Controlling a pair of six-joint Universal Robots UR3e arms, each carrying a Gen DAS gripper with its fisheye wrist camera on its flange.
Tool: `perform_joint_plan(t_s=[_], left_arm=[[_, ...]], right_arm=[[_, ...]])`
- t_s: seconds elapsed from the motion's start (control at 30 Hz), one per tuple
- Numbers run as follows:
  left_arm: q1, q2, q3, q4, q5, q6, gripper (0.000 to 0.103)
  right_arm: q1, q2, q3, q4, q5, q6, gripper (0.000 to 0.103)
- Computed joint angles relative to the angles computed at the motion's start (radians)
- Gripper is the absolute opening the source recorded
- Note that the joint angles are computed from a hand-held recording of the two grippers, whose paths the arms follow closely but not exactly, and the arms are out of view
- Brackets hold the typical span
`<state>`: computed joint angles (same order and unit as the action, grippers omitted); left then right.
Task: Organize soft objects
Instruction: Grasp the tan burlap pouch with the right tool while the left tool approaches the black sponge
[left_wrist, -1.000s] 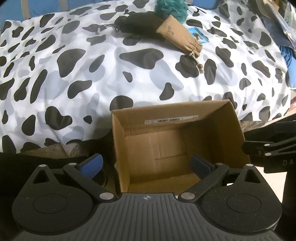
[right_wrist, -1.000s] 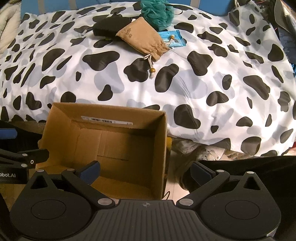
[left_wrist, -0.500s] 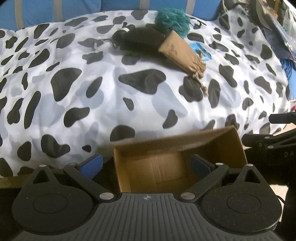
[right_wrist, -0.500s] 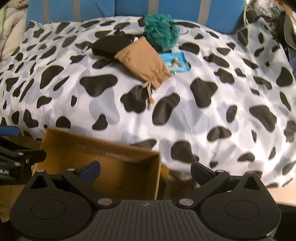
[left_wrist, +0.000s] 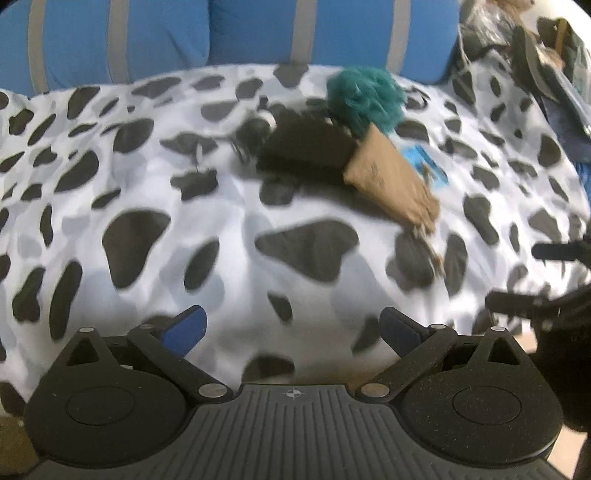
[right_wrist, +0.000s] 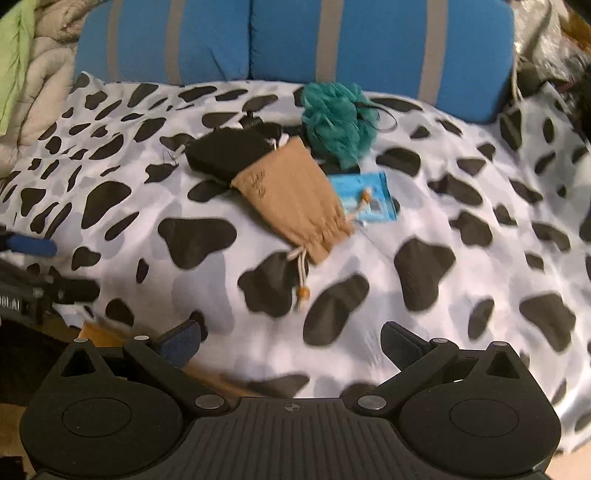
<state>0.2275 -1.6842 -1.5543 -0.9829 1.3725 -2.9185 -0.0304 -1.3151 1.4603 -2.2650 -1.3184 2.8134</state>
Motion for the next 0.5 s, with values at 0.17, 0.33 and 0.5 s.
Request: perform_joint_plan(t_s=[0.17,0.33,0.5], left_arm=[[-0.019,-0.1,0.091,0.11,0.025,-0.042,0.102],[-0.042,-0.207,0.18,0.163,0.071,-0.067,0.102],[-0.032,-0.236,0.151,0.253,0.071,-0.044,0.102]], right_arm=[[0.038,0.092,-0.004,-0.203,-0.048,-0.029,0.103],[0.063,0.178,-0.025,-0.349,-0.053,-0.096,0.103],[0.071,0.271,-0.091,-0.378,-0.04,-0.11,0.103]])
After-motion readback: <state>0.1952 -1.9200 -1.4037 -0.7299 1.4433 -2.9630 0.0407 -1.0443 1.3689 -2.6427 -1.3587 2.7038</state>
